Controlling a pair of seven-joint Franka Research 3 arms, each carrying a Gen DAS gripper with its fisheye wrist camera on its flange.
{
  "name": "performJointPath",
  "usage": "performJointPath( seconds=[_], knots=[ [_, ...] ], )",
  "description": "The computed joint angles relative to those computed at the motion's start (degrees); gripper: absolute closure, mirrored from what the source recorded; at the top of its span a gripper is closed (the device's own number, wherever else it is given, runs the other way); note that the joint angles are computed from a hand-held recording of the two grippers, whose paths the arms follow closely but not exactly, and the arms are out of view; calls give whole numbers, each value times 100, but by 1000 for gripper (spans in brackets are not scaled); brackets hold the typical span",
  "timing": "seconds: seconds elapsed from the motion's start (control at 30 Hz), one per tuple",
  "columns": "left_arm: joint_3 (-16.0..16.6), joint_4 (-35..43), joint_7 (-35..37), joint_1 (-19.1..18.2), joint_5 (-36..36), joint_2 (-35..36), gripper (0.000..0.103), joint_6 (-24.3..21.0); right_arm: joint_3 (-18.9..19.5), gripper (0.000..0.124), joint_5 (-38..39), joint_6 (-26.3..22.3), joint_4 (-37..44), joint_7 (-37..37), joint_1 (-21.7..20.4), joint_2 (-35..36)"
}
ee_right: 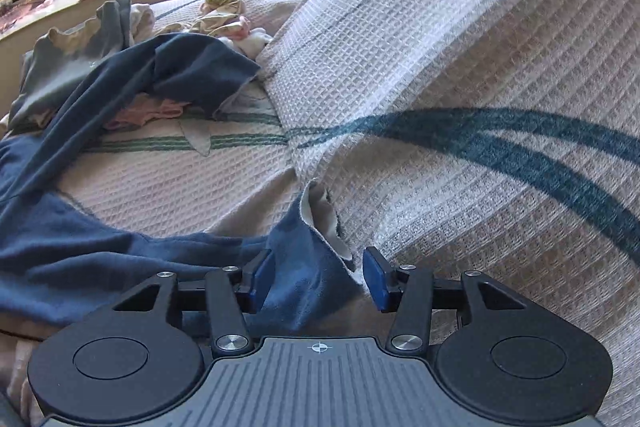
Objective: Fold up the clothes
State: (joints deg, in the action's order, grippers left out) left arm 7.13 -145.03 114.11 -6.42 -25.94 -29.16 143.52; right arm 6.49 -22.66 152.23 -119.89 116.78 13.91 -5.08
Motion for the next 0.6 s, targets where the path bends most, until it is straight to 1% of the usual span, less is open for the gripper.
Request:
performJointPath(
  seconds=[0.03,0.07,0.1,0.17,0.2,0.23,0.27,0.3,0.33,0.47,0.5,0.53,0.6],
  knots=[
    [-5,-3,7,3,14,2,57,-6,-5,77,5,-46,18,270,-35,30],
    [-5,-10,20,0,17,-3,57,-13,-47,77,187,-9,15,405,-51,56],
    [-1,-25,34,-3,10,-15,56,-3,-102,79,502,54,1,346,-42,73],
    [11,-54,22,-3,-22,-30,55,27,-139,82,753,56,10,269,-43,100],
    [15,-64,8,0,-34,-28,55,35,-118,88,635,-50,51,287,-48,123],
    [9,-75,-9,7,-32,-28,55,47,-94,101,517,-241,123,310,-40,165],
    [8,-89,-11,10,-29,-37,55,61,-79,108,401,-428,193,345,-24,210],
    [13,-105,-4,5,-34,-53,55,76,-80,121,299,-565,235,446,-12,249],
    [22,-126,5,-1,-42,-81,55,88,-102,121,307,-584,220,535,-2,255],
    [73,-188,13,-12,-70,-168,55,158,-83,121,275,-173,22,794,40,26],
    [74,-191,-19,-3,-72,-169,55,193,-78,121,500,35,-14,605,87,-46],
    [75,-194,-53,6,-74,-170,55,231,-93,121,964,318,-52,203,184,-106],
    [71,-224,-156,27,-89,-218,55,351,-128,121,2254,696,30,-934,507,-96]
  ],
)
